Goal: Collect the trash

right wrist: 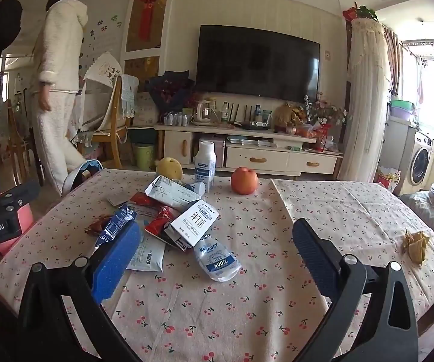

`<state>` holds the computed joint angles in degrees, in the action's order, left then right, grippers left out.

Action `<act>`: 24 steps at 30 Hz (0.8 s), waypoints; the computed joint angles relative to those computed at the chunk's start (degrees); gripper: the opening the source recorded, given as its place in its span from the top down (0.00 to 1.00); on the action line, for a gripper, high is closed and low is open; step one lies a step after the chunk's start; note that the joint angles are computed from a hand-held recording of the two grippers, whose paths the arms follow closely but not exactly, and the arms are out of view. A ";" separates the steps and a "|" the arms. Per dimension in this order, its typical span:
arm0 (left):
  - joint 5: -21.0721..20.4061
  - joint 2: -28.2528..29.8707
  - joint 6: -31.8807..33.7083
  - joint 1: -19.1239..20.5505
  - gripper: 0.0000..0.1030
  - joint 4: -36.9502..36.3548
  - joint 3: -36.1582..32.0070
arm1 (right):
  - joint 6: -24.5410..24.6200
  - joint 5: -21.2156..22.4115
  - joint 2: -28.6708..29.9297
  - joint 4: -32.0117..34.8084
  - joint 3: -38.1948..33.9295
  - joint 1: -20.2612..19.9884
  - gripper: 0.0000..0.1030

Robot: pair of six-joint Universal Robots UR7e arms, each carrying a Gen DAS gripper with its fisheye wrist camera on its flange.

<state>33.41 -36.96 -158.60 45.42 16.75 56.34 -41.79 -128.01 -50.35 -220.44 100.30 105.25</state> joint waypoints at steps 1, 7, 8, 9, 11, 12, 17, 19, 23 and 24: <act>0.02 -0.16 -0.04 0.01 0.04 -0.09 0.21 | -0.43 -0.39 0.22 -0.61 -0.17 0.16 0.04; -0.73 -1.01 1.43 -0.08 0.04 -2.63 1.81 | -2.70 -1.30 1.38 -3.82 -0.86 0.77 0.03; -0.82 -1.09 1.73 -0.09 0.04 -3.05 1.95 | -2.79 -1.20 1.46 -3.93 -0.93 0.79 0.03; -0.93 -1.02 2.01 -0.11 0.04 -3.44 1.97 | -2.82 -1.05 1.50 -3.87 -1.00 0.77 0.03; -1.01 -0.96 2.05 -0.01 0.04 -3.61 2.00 | -2.29 -1.33 0.75 -1.86 -1.10 0.50 0.04; -0.95 -0.81 1.90 0.07 0.04 -3.39 1.78 | -2.40 -1.14 0.76 -1.87 -1.00 0.40 0.04; -1.32 -0.54 2.17 0.22 0.04 -3.59 1.58 | -3.34 -0.25 0.94 -2.57 -0.73 0.16 0.04; -1.59 -0.42 2.54 0.23 0.04 -4.13 1.68 | -3.23 -0.15 0.94 -2.23 -0.75 0.07 0.04; -1.69 -0.17 2.80 0.36 0.04 -4.37 1.47 | -2.74 0.26 0.68 -1.64 -0.53 -0.30 0.04; -1.75 -0.10 2.92 0.38 0.04 -4.48 1.42 | -2.42 0.52 0.56 -1.38 -0.42 -0.44 0.03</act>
<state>31.65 -37.07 -155.67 45.80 12.27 57.75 -44.21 -127.49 -49.79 -221.82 99.88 104.81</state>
